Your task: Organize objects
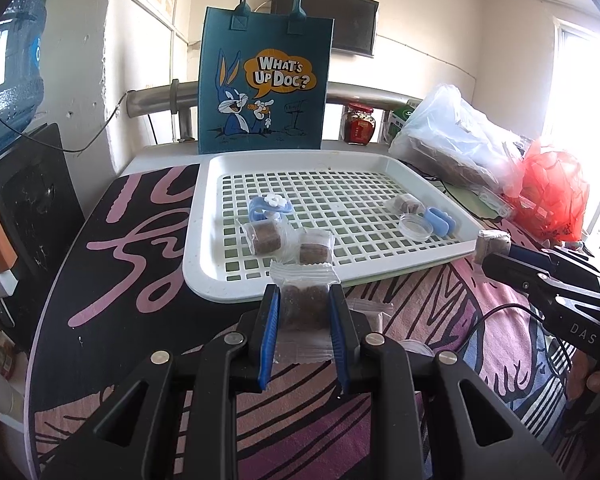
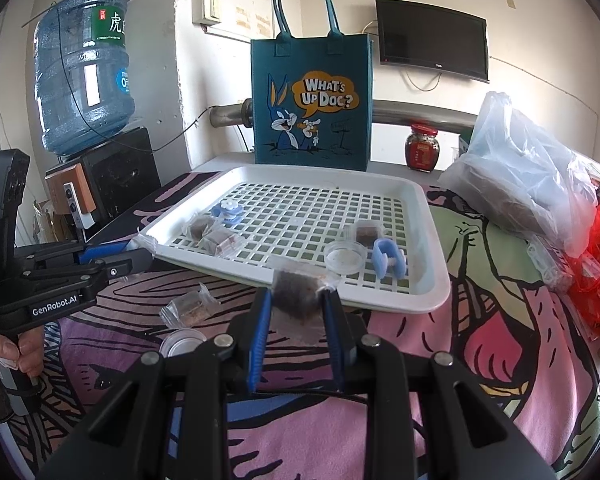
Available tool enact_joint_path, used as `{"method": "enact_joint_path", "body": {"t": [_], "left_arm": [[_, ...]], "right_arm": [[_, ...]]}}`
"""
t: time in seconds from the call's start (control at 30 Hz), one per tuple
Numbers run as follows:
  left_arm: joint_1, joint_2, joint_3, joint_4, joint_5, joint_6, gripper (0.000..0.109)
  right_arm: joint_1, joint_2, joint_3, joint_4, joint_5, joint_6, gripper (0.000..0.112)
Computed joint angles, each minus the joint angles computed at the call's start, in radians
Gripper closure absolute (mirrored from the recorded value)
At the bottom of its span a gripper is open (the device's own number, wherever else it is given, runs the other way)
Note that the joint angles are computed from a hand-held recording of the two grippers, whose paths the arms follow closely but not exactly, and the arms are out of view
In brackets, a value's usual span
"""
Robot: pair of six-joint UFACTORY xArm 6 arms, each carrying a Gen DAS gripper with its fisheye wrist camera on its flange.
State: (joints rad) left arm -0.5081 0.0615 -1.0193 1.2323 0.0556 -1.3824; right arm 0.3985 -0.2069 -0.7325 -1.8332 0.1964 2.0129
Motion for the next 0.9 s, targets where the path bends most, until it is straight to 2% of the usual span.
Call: {"method": "enact_joint_path", "body": {"t": [0.9], "left_arm": [[0.000, 0.001, 0.001, 0.010, 0.000, -0.013, 0.086]], "right_arm": [[-0.002, 0.001, -0.002, 0.000, -0.003, -0.001, 0.086]]}}
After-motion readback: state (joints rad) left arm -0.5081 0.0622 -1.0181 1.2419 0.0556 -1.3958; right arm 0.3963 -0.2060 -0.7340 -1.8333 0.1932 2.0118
